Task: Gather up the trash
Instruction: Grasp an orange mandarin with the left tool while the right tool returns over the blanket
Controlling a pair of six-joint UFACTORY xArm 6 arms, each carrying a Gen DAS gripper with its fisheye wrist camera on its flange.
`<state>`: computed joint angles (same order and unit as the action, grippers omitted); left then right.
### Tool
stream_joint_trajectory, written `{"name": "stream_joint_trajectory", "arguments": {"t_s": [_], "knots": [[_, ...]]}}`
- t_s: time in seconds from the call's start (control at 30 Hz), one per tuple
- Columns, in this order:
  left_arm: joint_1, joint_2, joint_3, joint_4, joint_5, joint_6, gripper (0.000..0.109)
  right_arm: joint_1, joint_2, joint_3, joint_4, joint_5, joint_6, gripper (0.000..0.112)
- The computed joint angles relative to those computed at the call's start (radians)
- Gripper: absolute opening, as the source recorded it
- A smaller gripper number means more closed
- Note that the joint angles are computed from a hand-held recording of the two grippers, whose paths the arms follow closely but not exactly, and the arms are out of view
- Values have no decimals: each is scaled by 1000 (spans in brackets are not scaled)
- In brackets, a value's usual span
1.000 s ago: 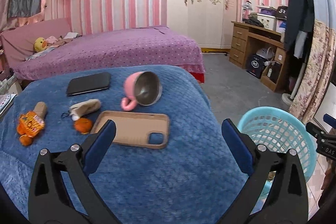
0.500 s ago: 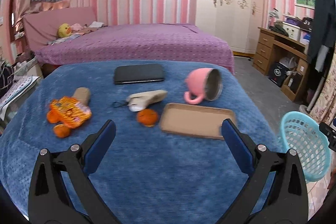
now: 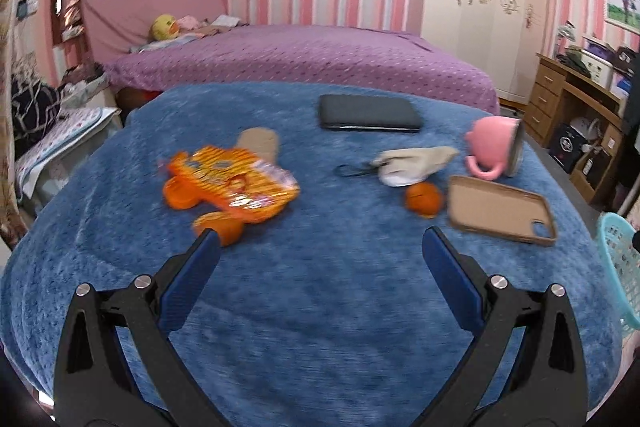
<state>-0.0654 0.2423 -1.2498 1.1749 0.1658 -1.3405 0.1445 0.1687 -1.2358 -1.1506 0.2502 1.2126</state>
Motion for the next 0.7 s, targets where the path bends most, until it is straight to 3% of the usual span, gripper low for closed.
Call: {"name": "stream_joint_trajectory", "arguments": {"t_s": [0.13, 0.27, 0.37, 0.43, 0.57, 0.7], "knots": [[50, 5, 9, 1, -13, -1, 97, 38, 42, -43, 39, 19, -45, 97], [86, 18, 14, -74, -15, 92, 97, 69, 78, -83, 76, 46, -83, 97], [107, 36, 17, -203, -29, 232, 97, 86, 105, -114, 109, 52, -100, 97], [105, 54, 12, -355, -16, 398, 97, 98, 122, -135, 119, 60, -109, 97], [96, 86, -16, -466, 26, 553, 97, 120, 157, -176, 139, 79, -129, 97], [87, 123, -45, -696, 44, 788, 77, 134, 192, -215, 190, 83, -181, 97]]}}
